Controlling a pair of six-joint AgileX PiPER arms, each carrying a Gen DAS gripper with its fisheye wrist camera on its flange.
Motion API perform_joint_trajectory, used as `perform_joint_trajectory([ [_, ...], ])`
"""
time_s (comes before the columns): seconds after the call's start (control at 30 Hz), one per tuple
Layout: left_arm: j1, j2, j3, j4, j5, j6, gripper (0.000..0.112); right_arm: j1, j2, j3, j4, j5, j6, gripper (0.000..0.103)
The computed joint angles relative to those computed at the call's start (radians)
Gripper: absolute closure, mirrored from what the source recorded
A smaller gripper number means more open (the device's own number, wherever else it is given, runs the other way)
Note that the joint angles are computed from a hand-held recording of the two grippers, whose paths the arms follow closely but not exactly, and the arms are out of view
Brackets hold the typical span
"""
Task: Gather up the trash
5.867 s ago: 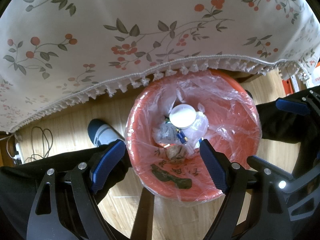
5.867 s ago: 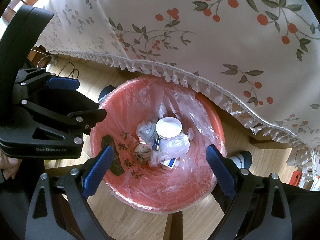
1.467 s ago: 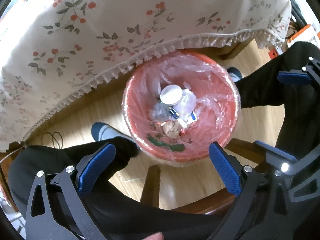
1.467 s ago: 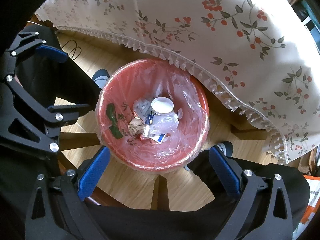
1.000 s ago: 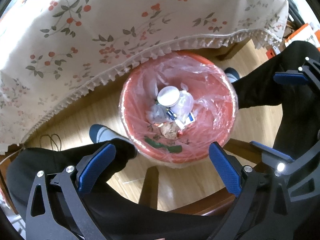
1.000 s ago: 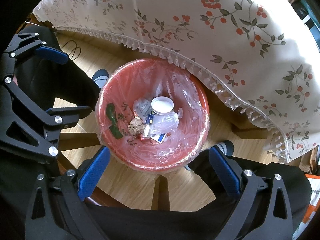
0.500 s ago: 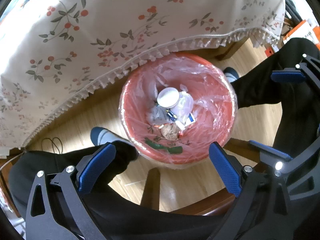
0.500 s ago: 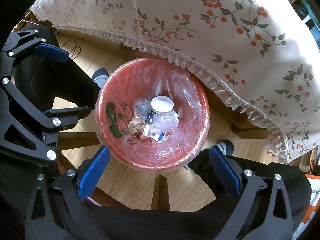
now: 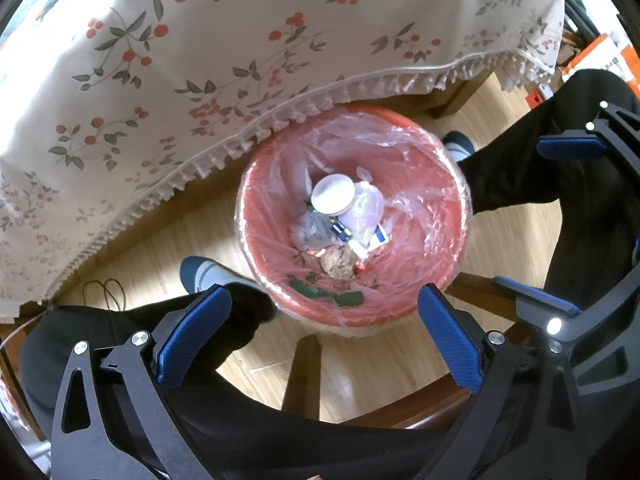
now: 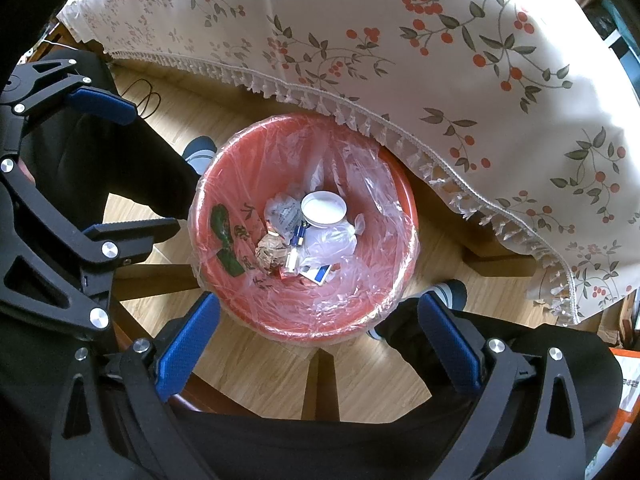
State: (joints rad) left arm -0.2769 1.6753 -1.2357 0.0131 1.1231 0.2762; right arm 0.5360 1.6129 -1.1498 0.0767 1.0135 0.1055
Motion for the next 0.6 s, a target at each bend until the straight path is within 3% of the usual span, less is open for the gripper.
perform_joint_trajectory([
  [0.6, 0.014, 0.019, -0.02, 0.015, 0.016, -0.011, 0.015, -0.002, 0.002, 0.0, 0.0, 0.0, -0.004, 0.005],
])
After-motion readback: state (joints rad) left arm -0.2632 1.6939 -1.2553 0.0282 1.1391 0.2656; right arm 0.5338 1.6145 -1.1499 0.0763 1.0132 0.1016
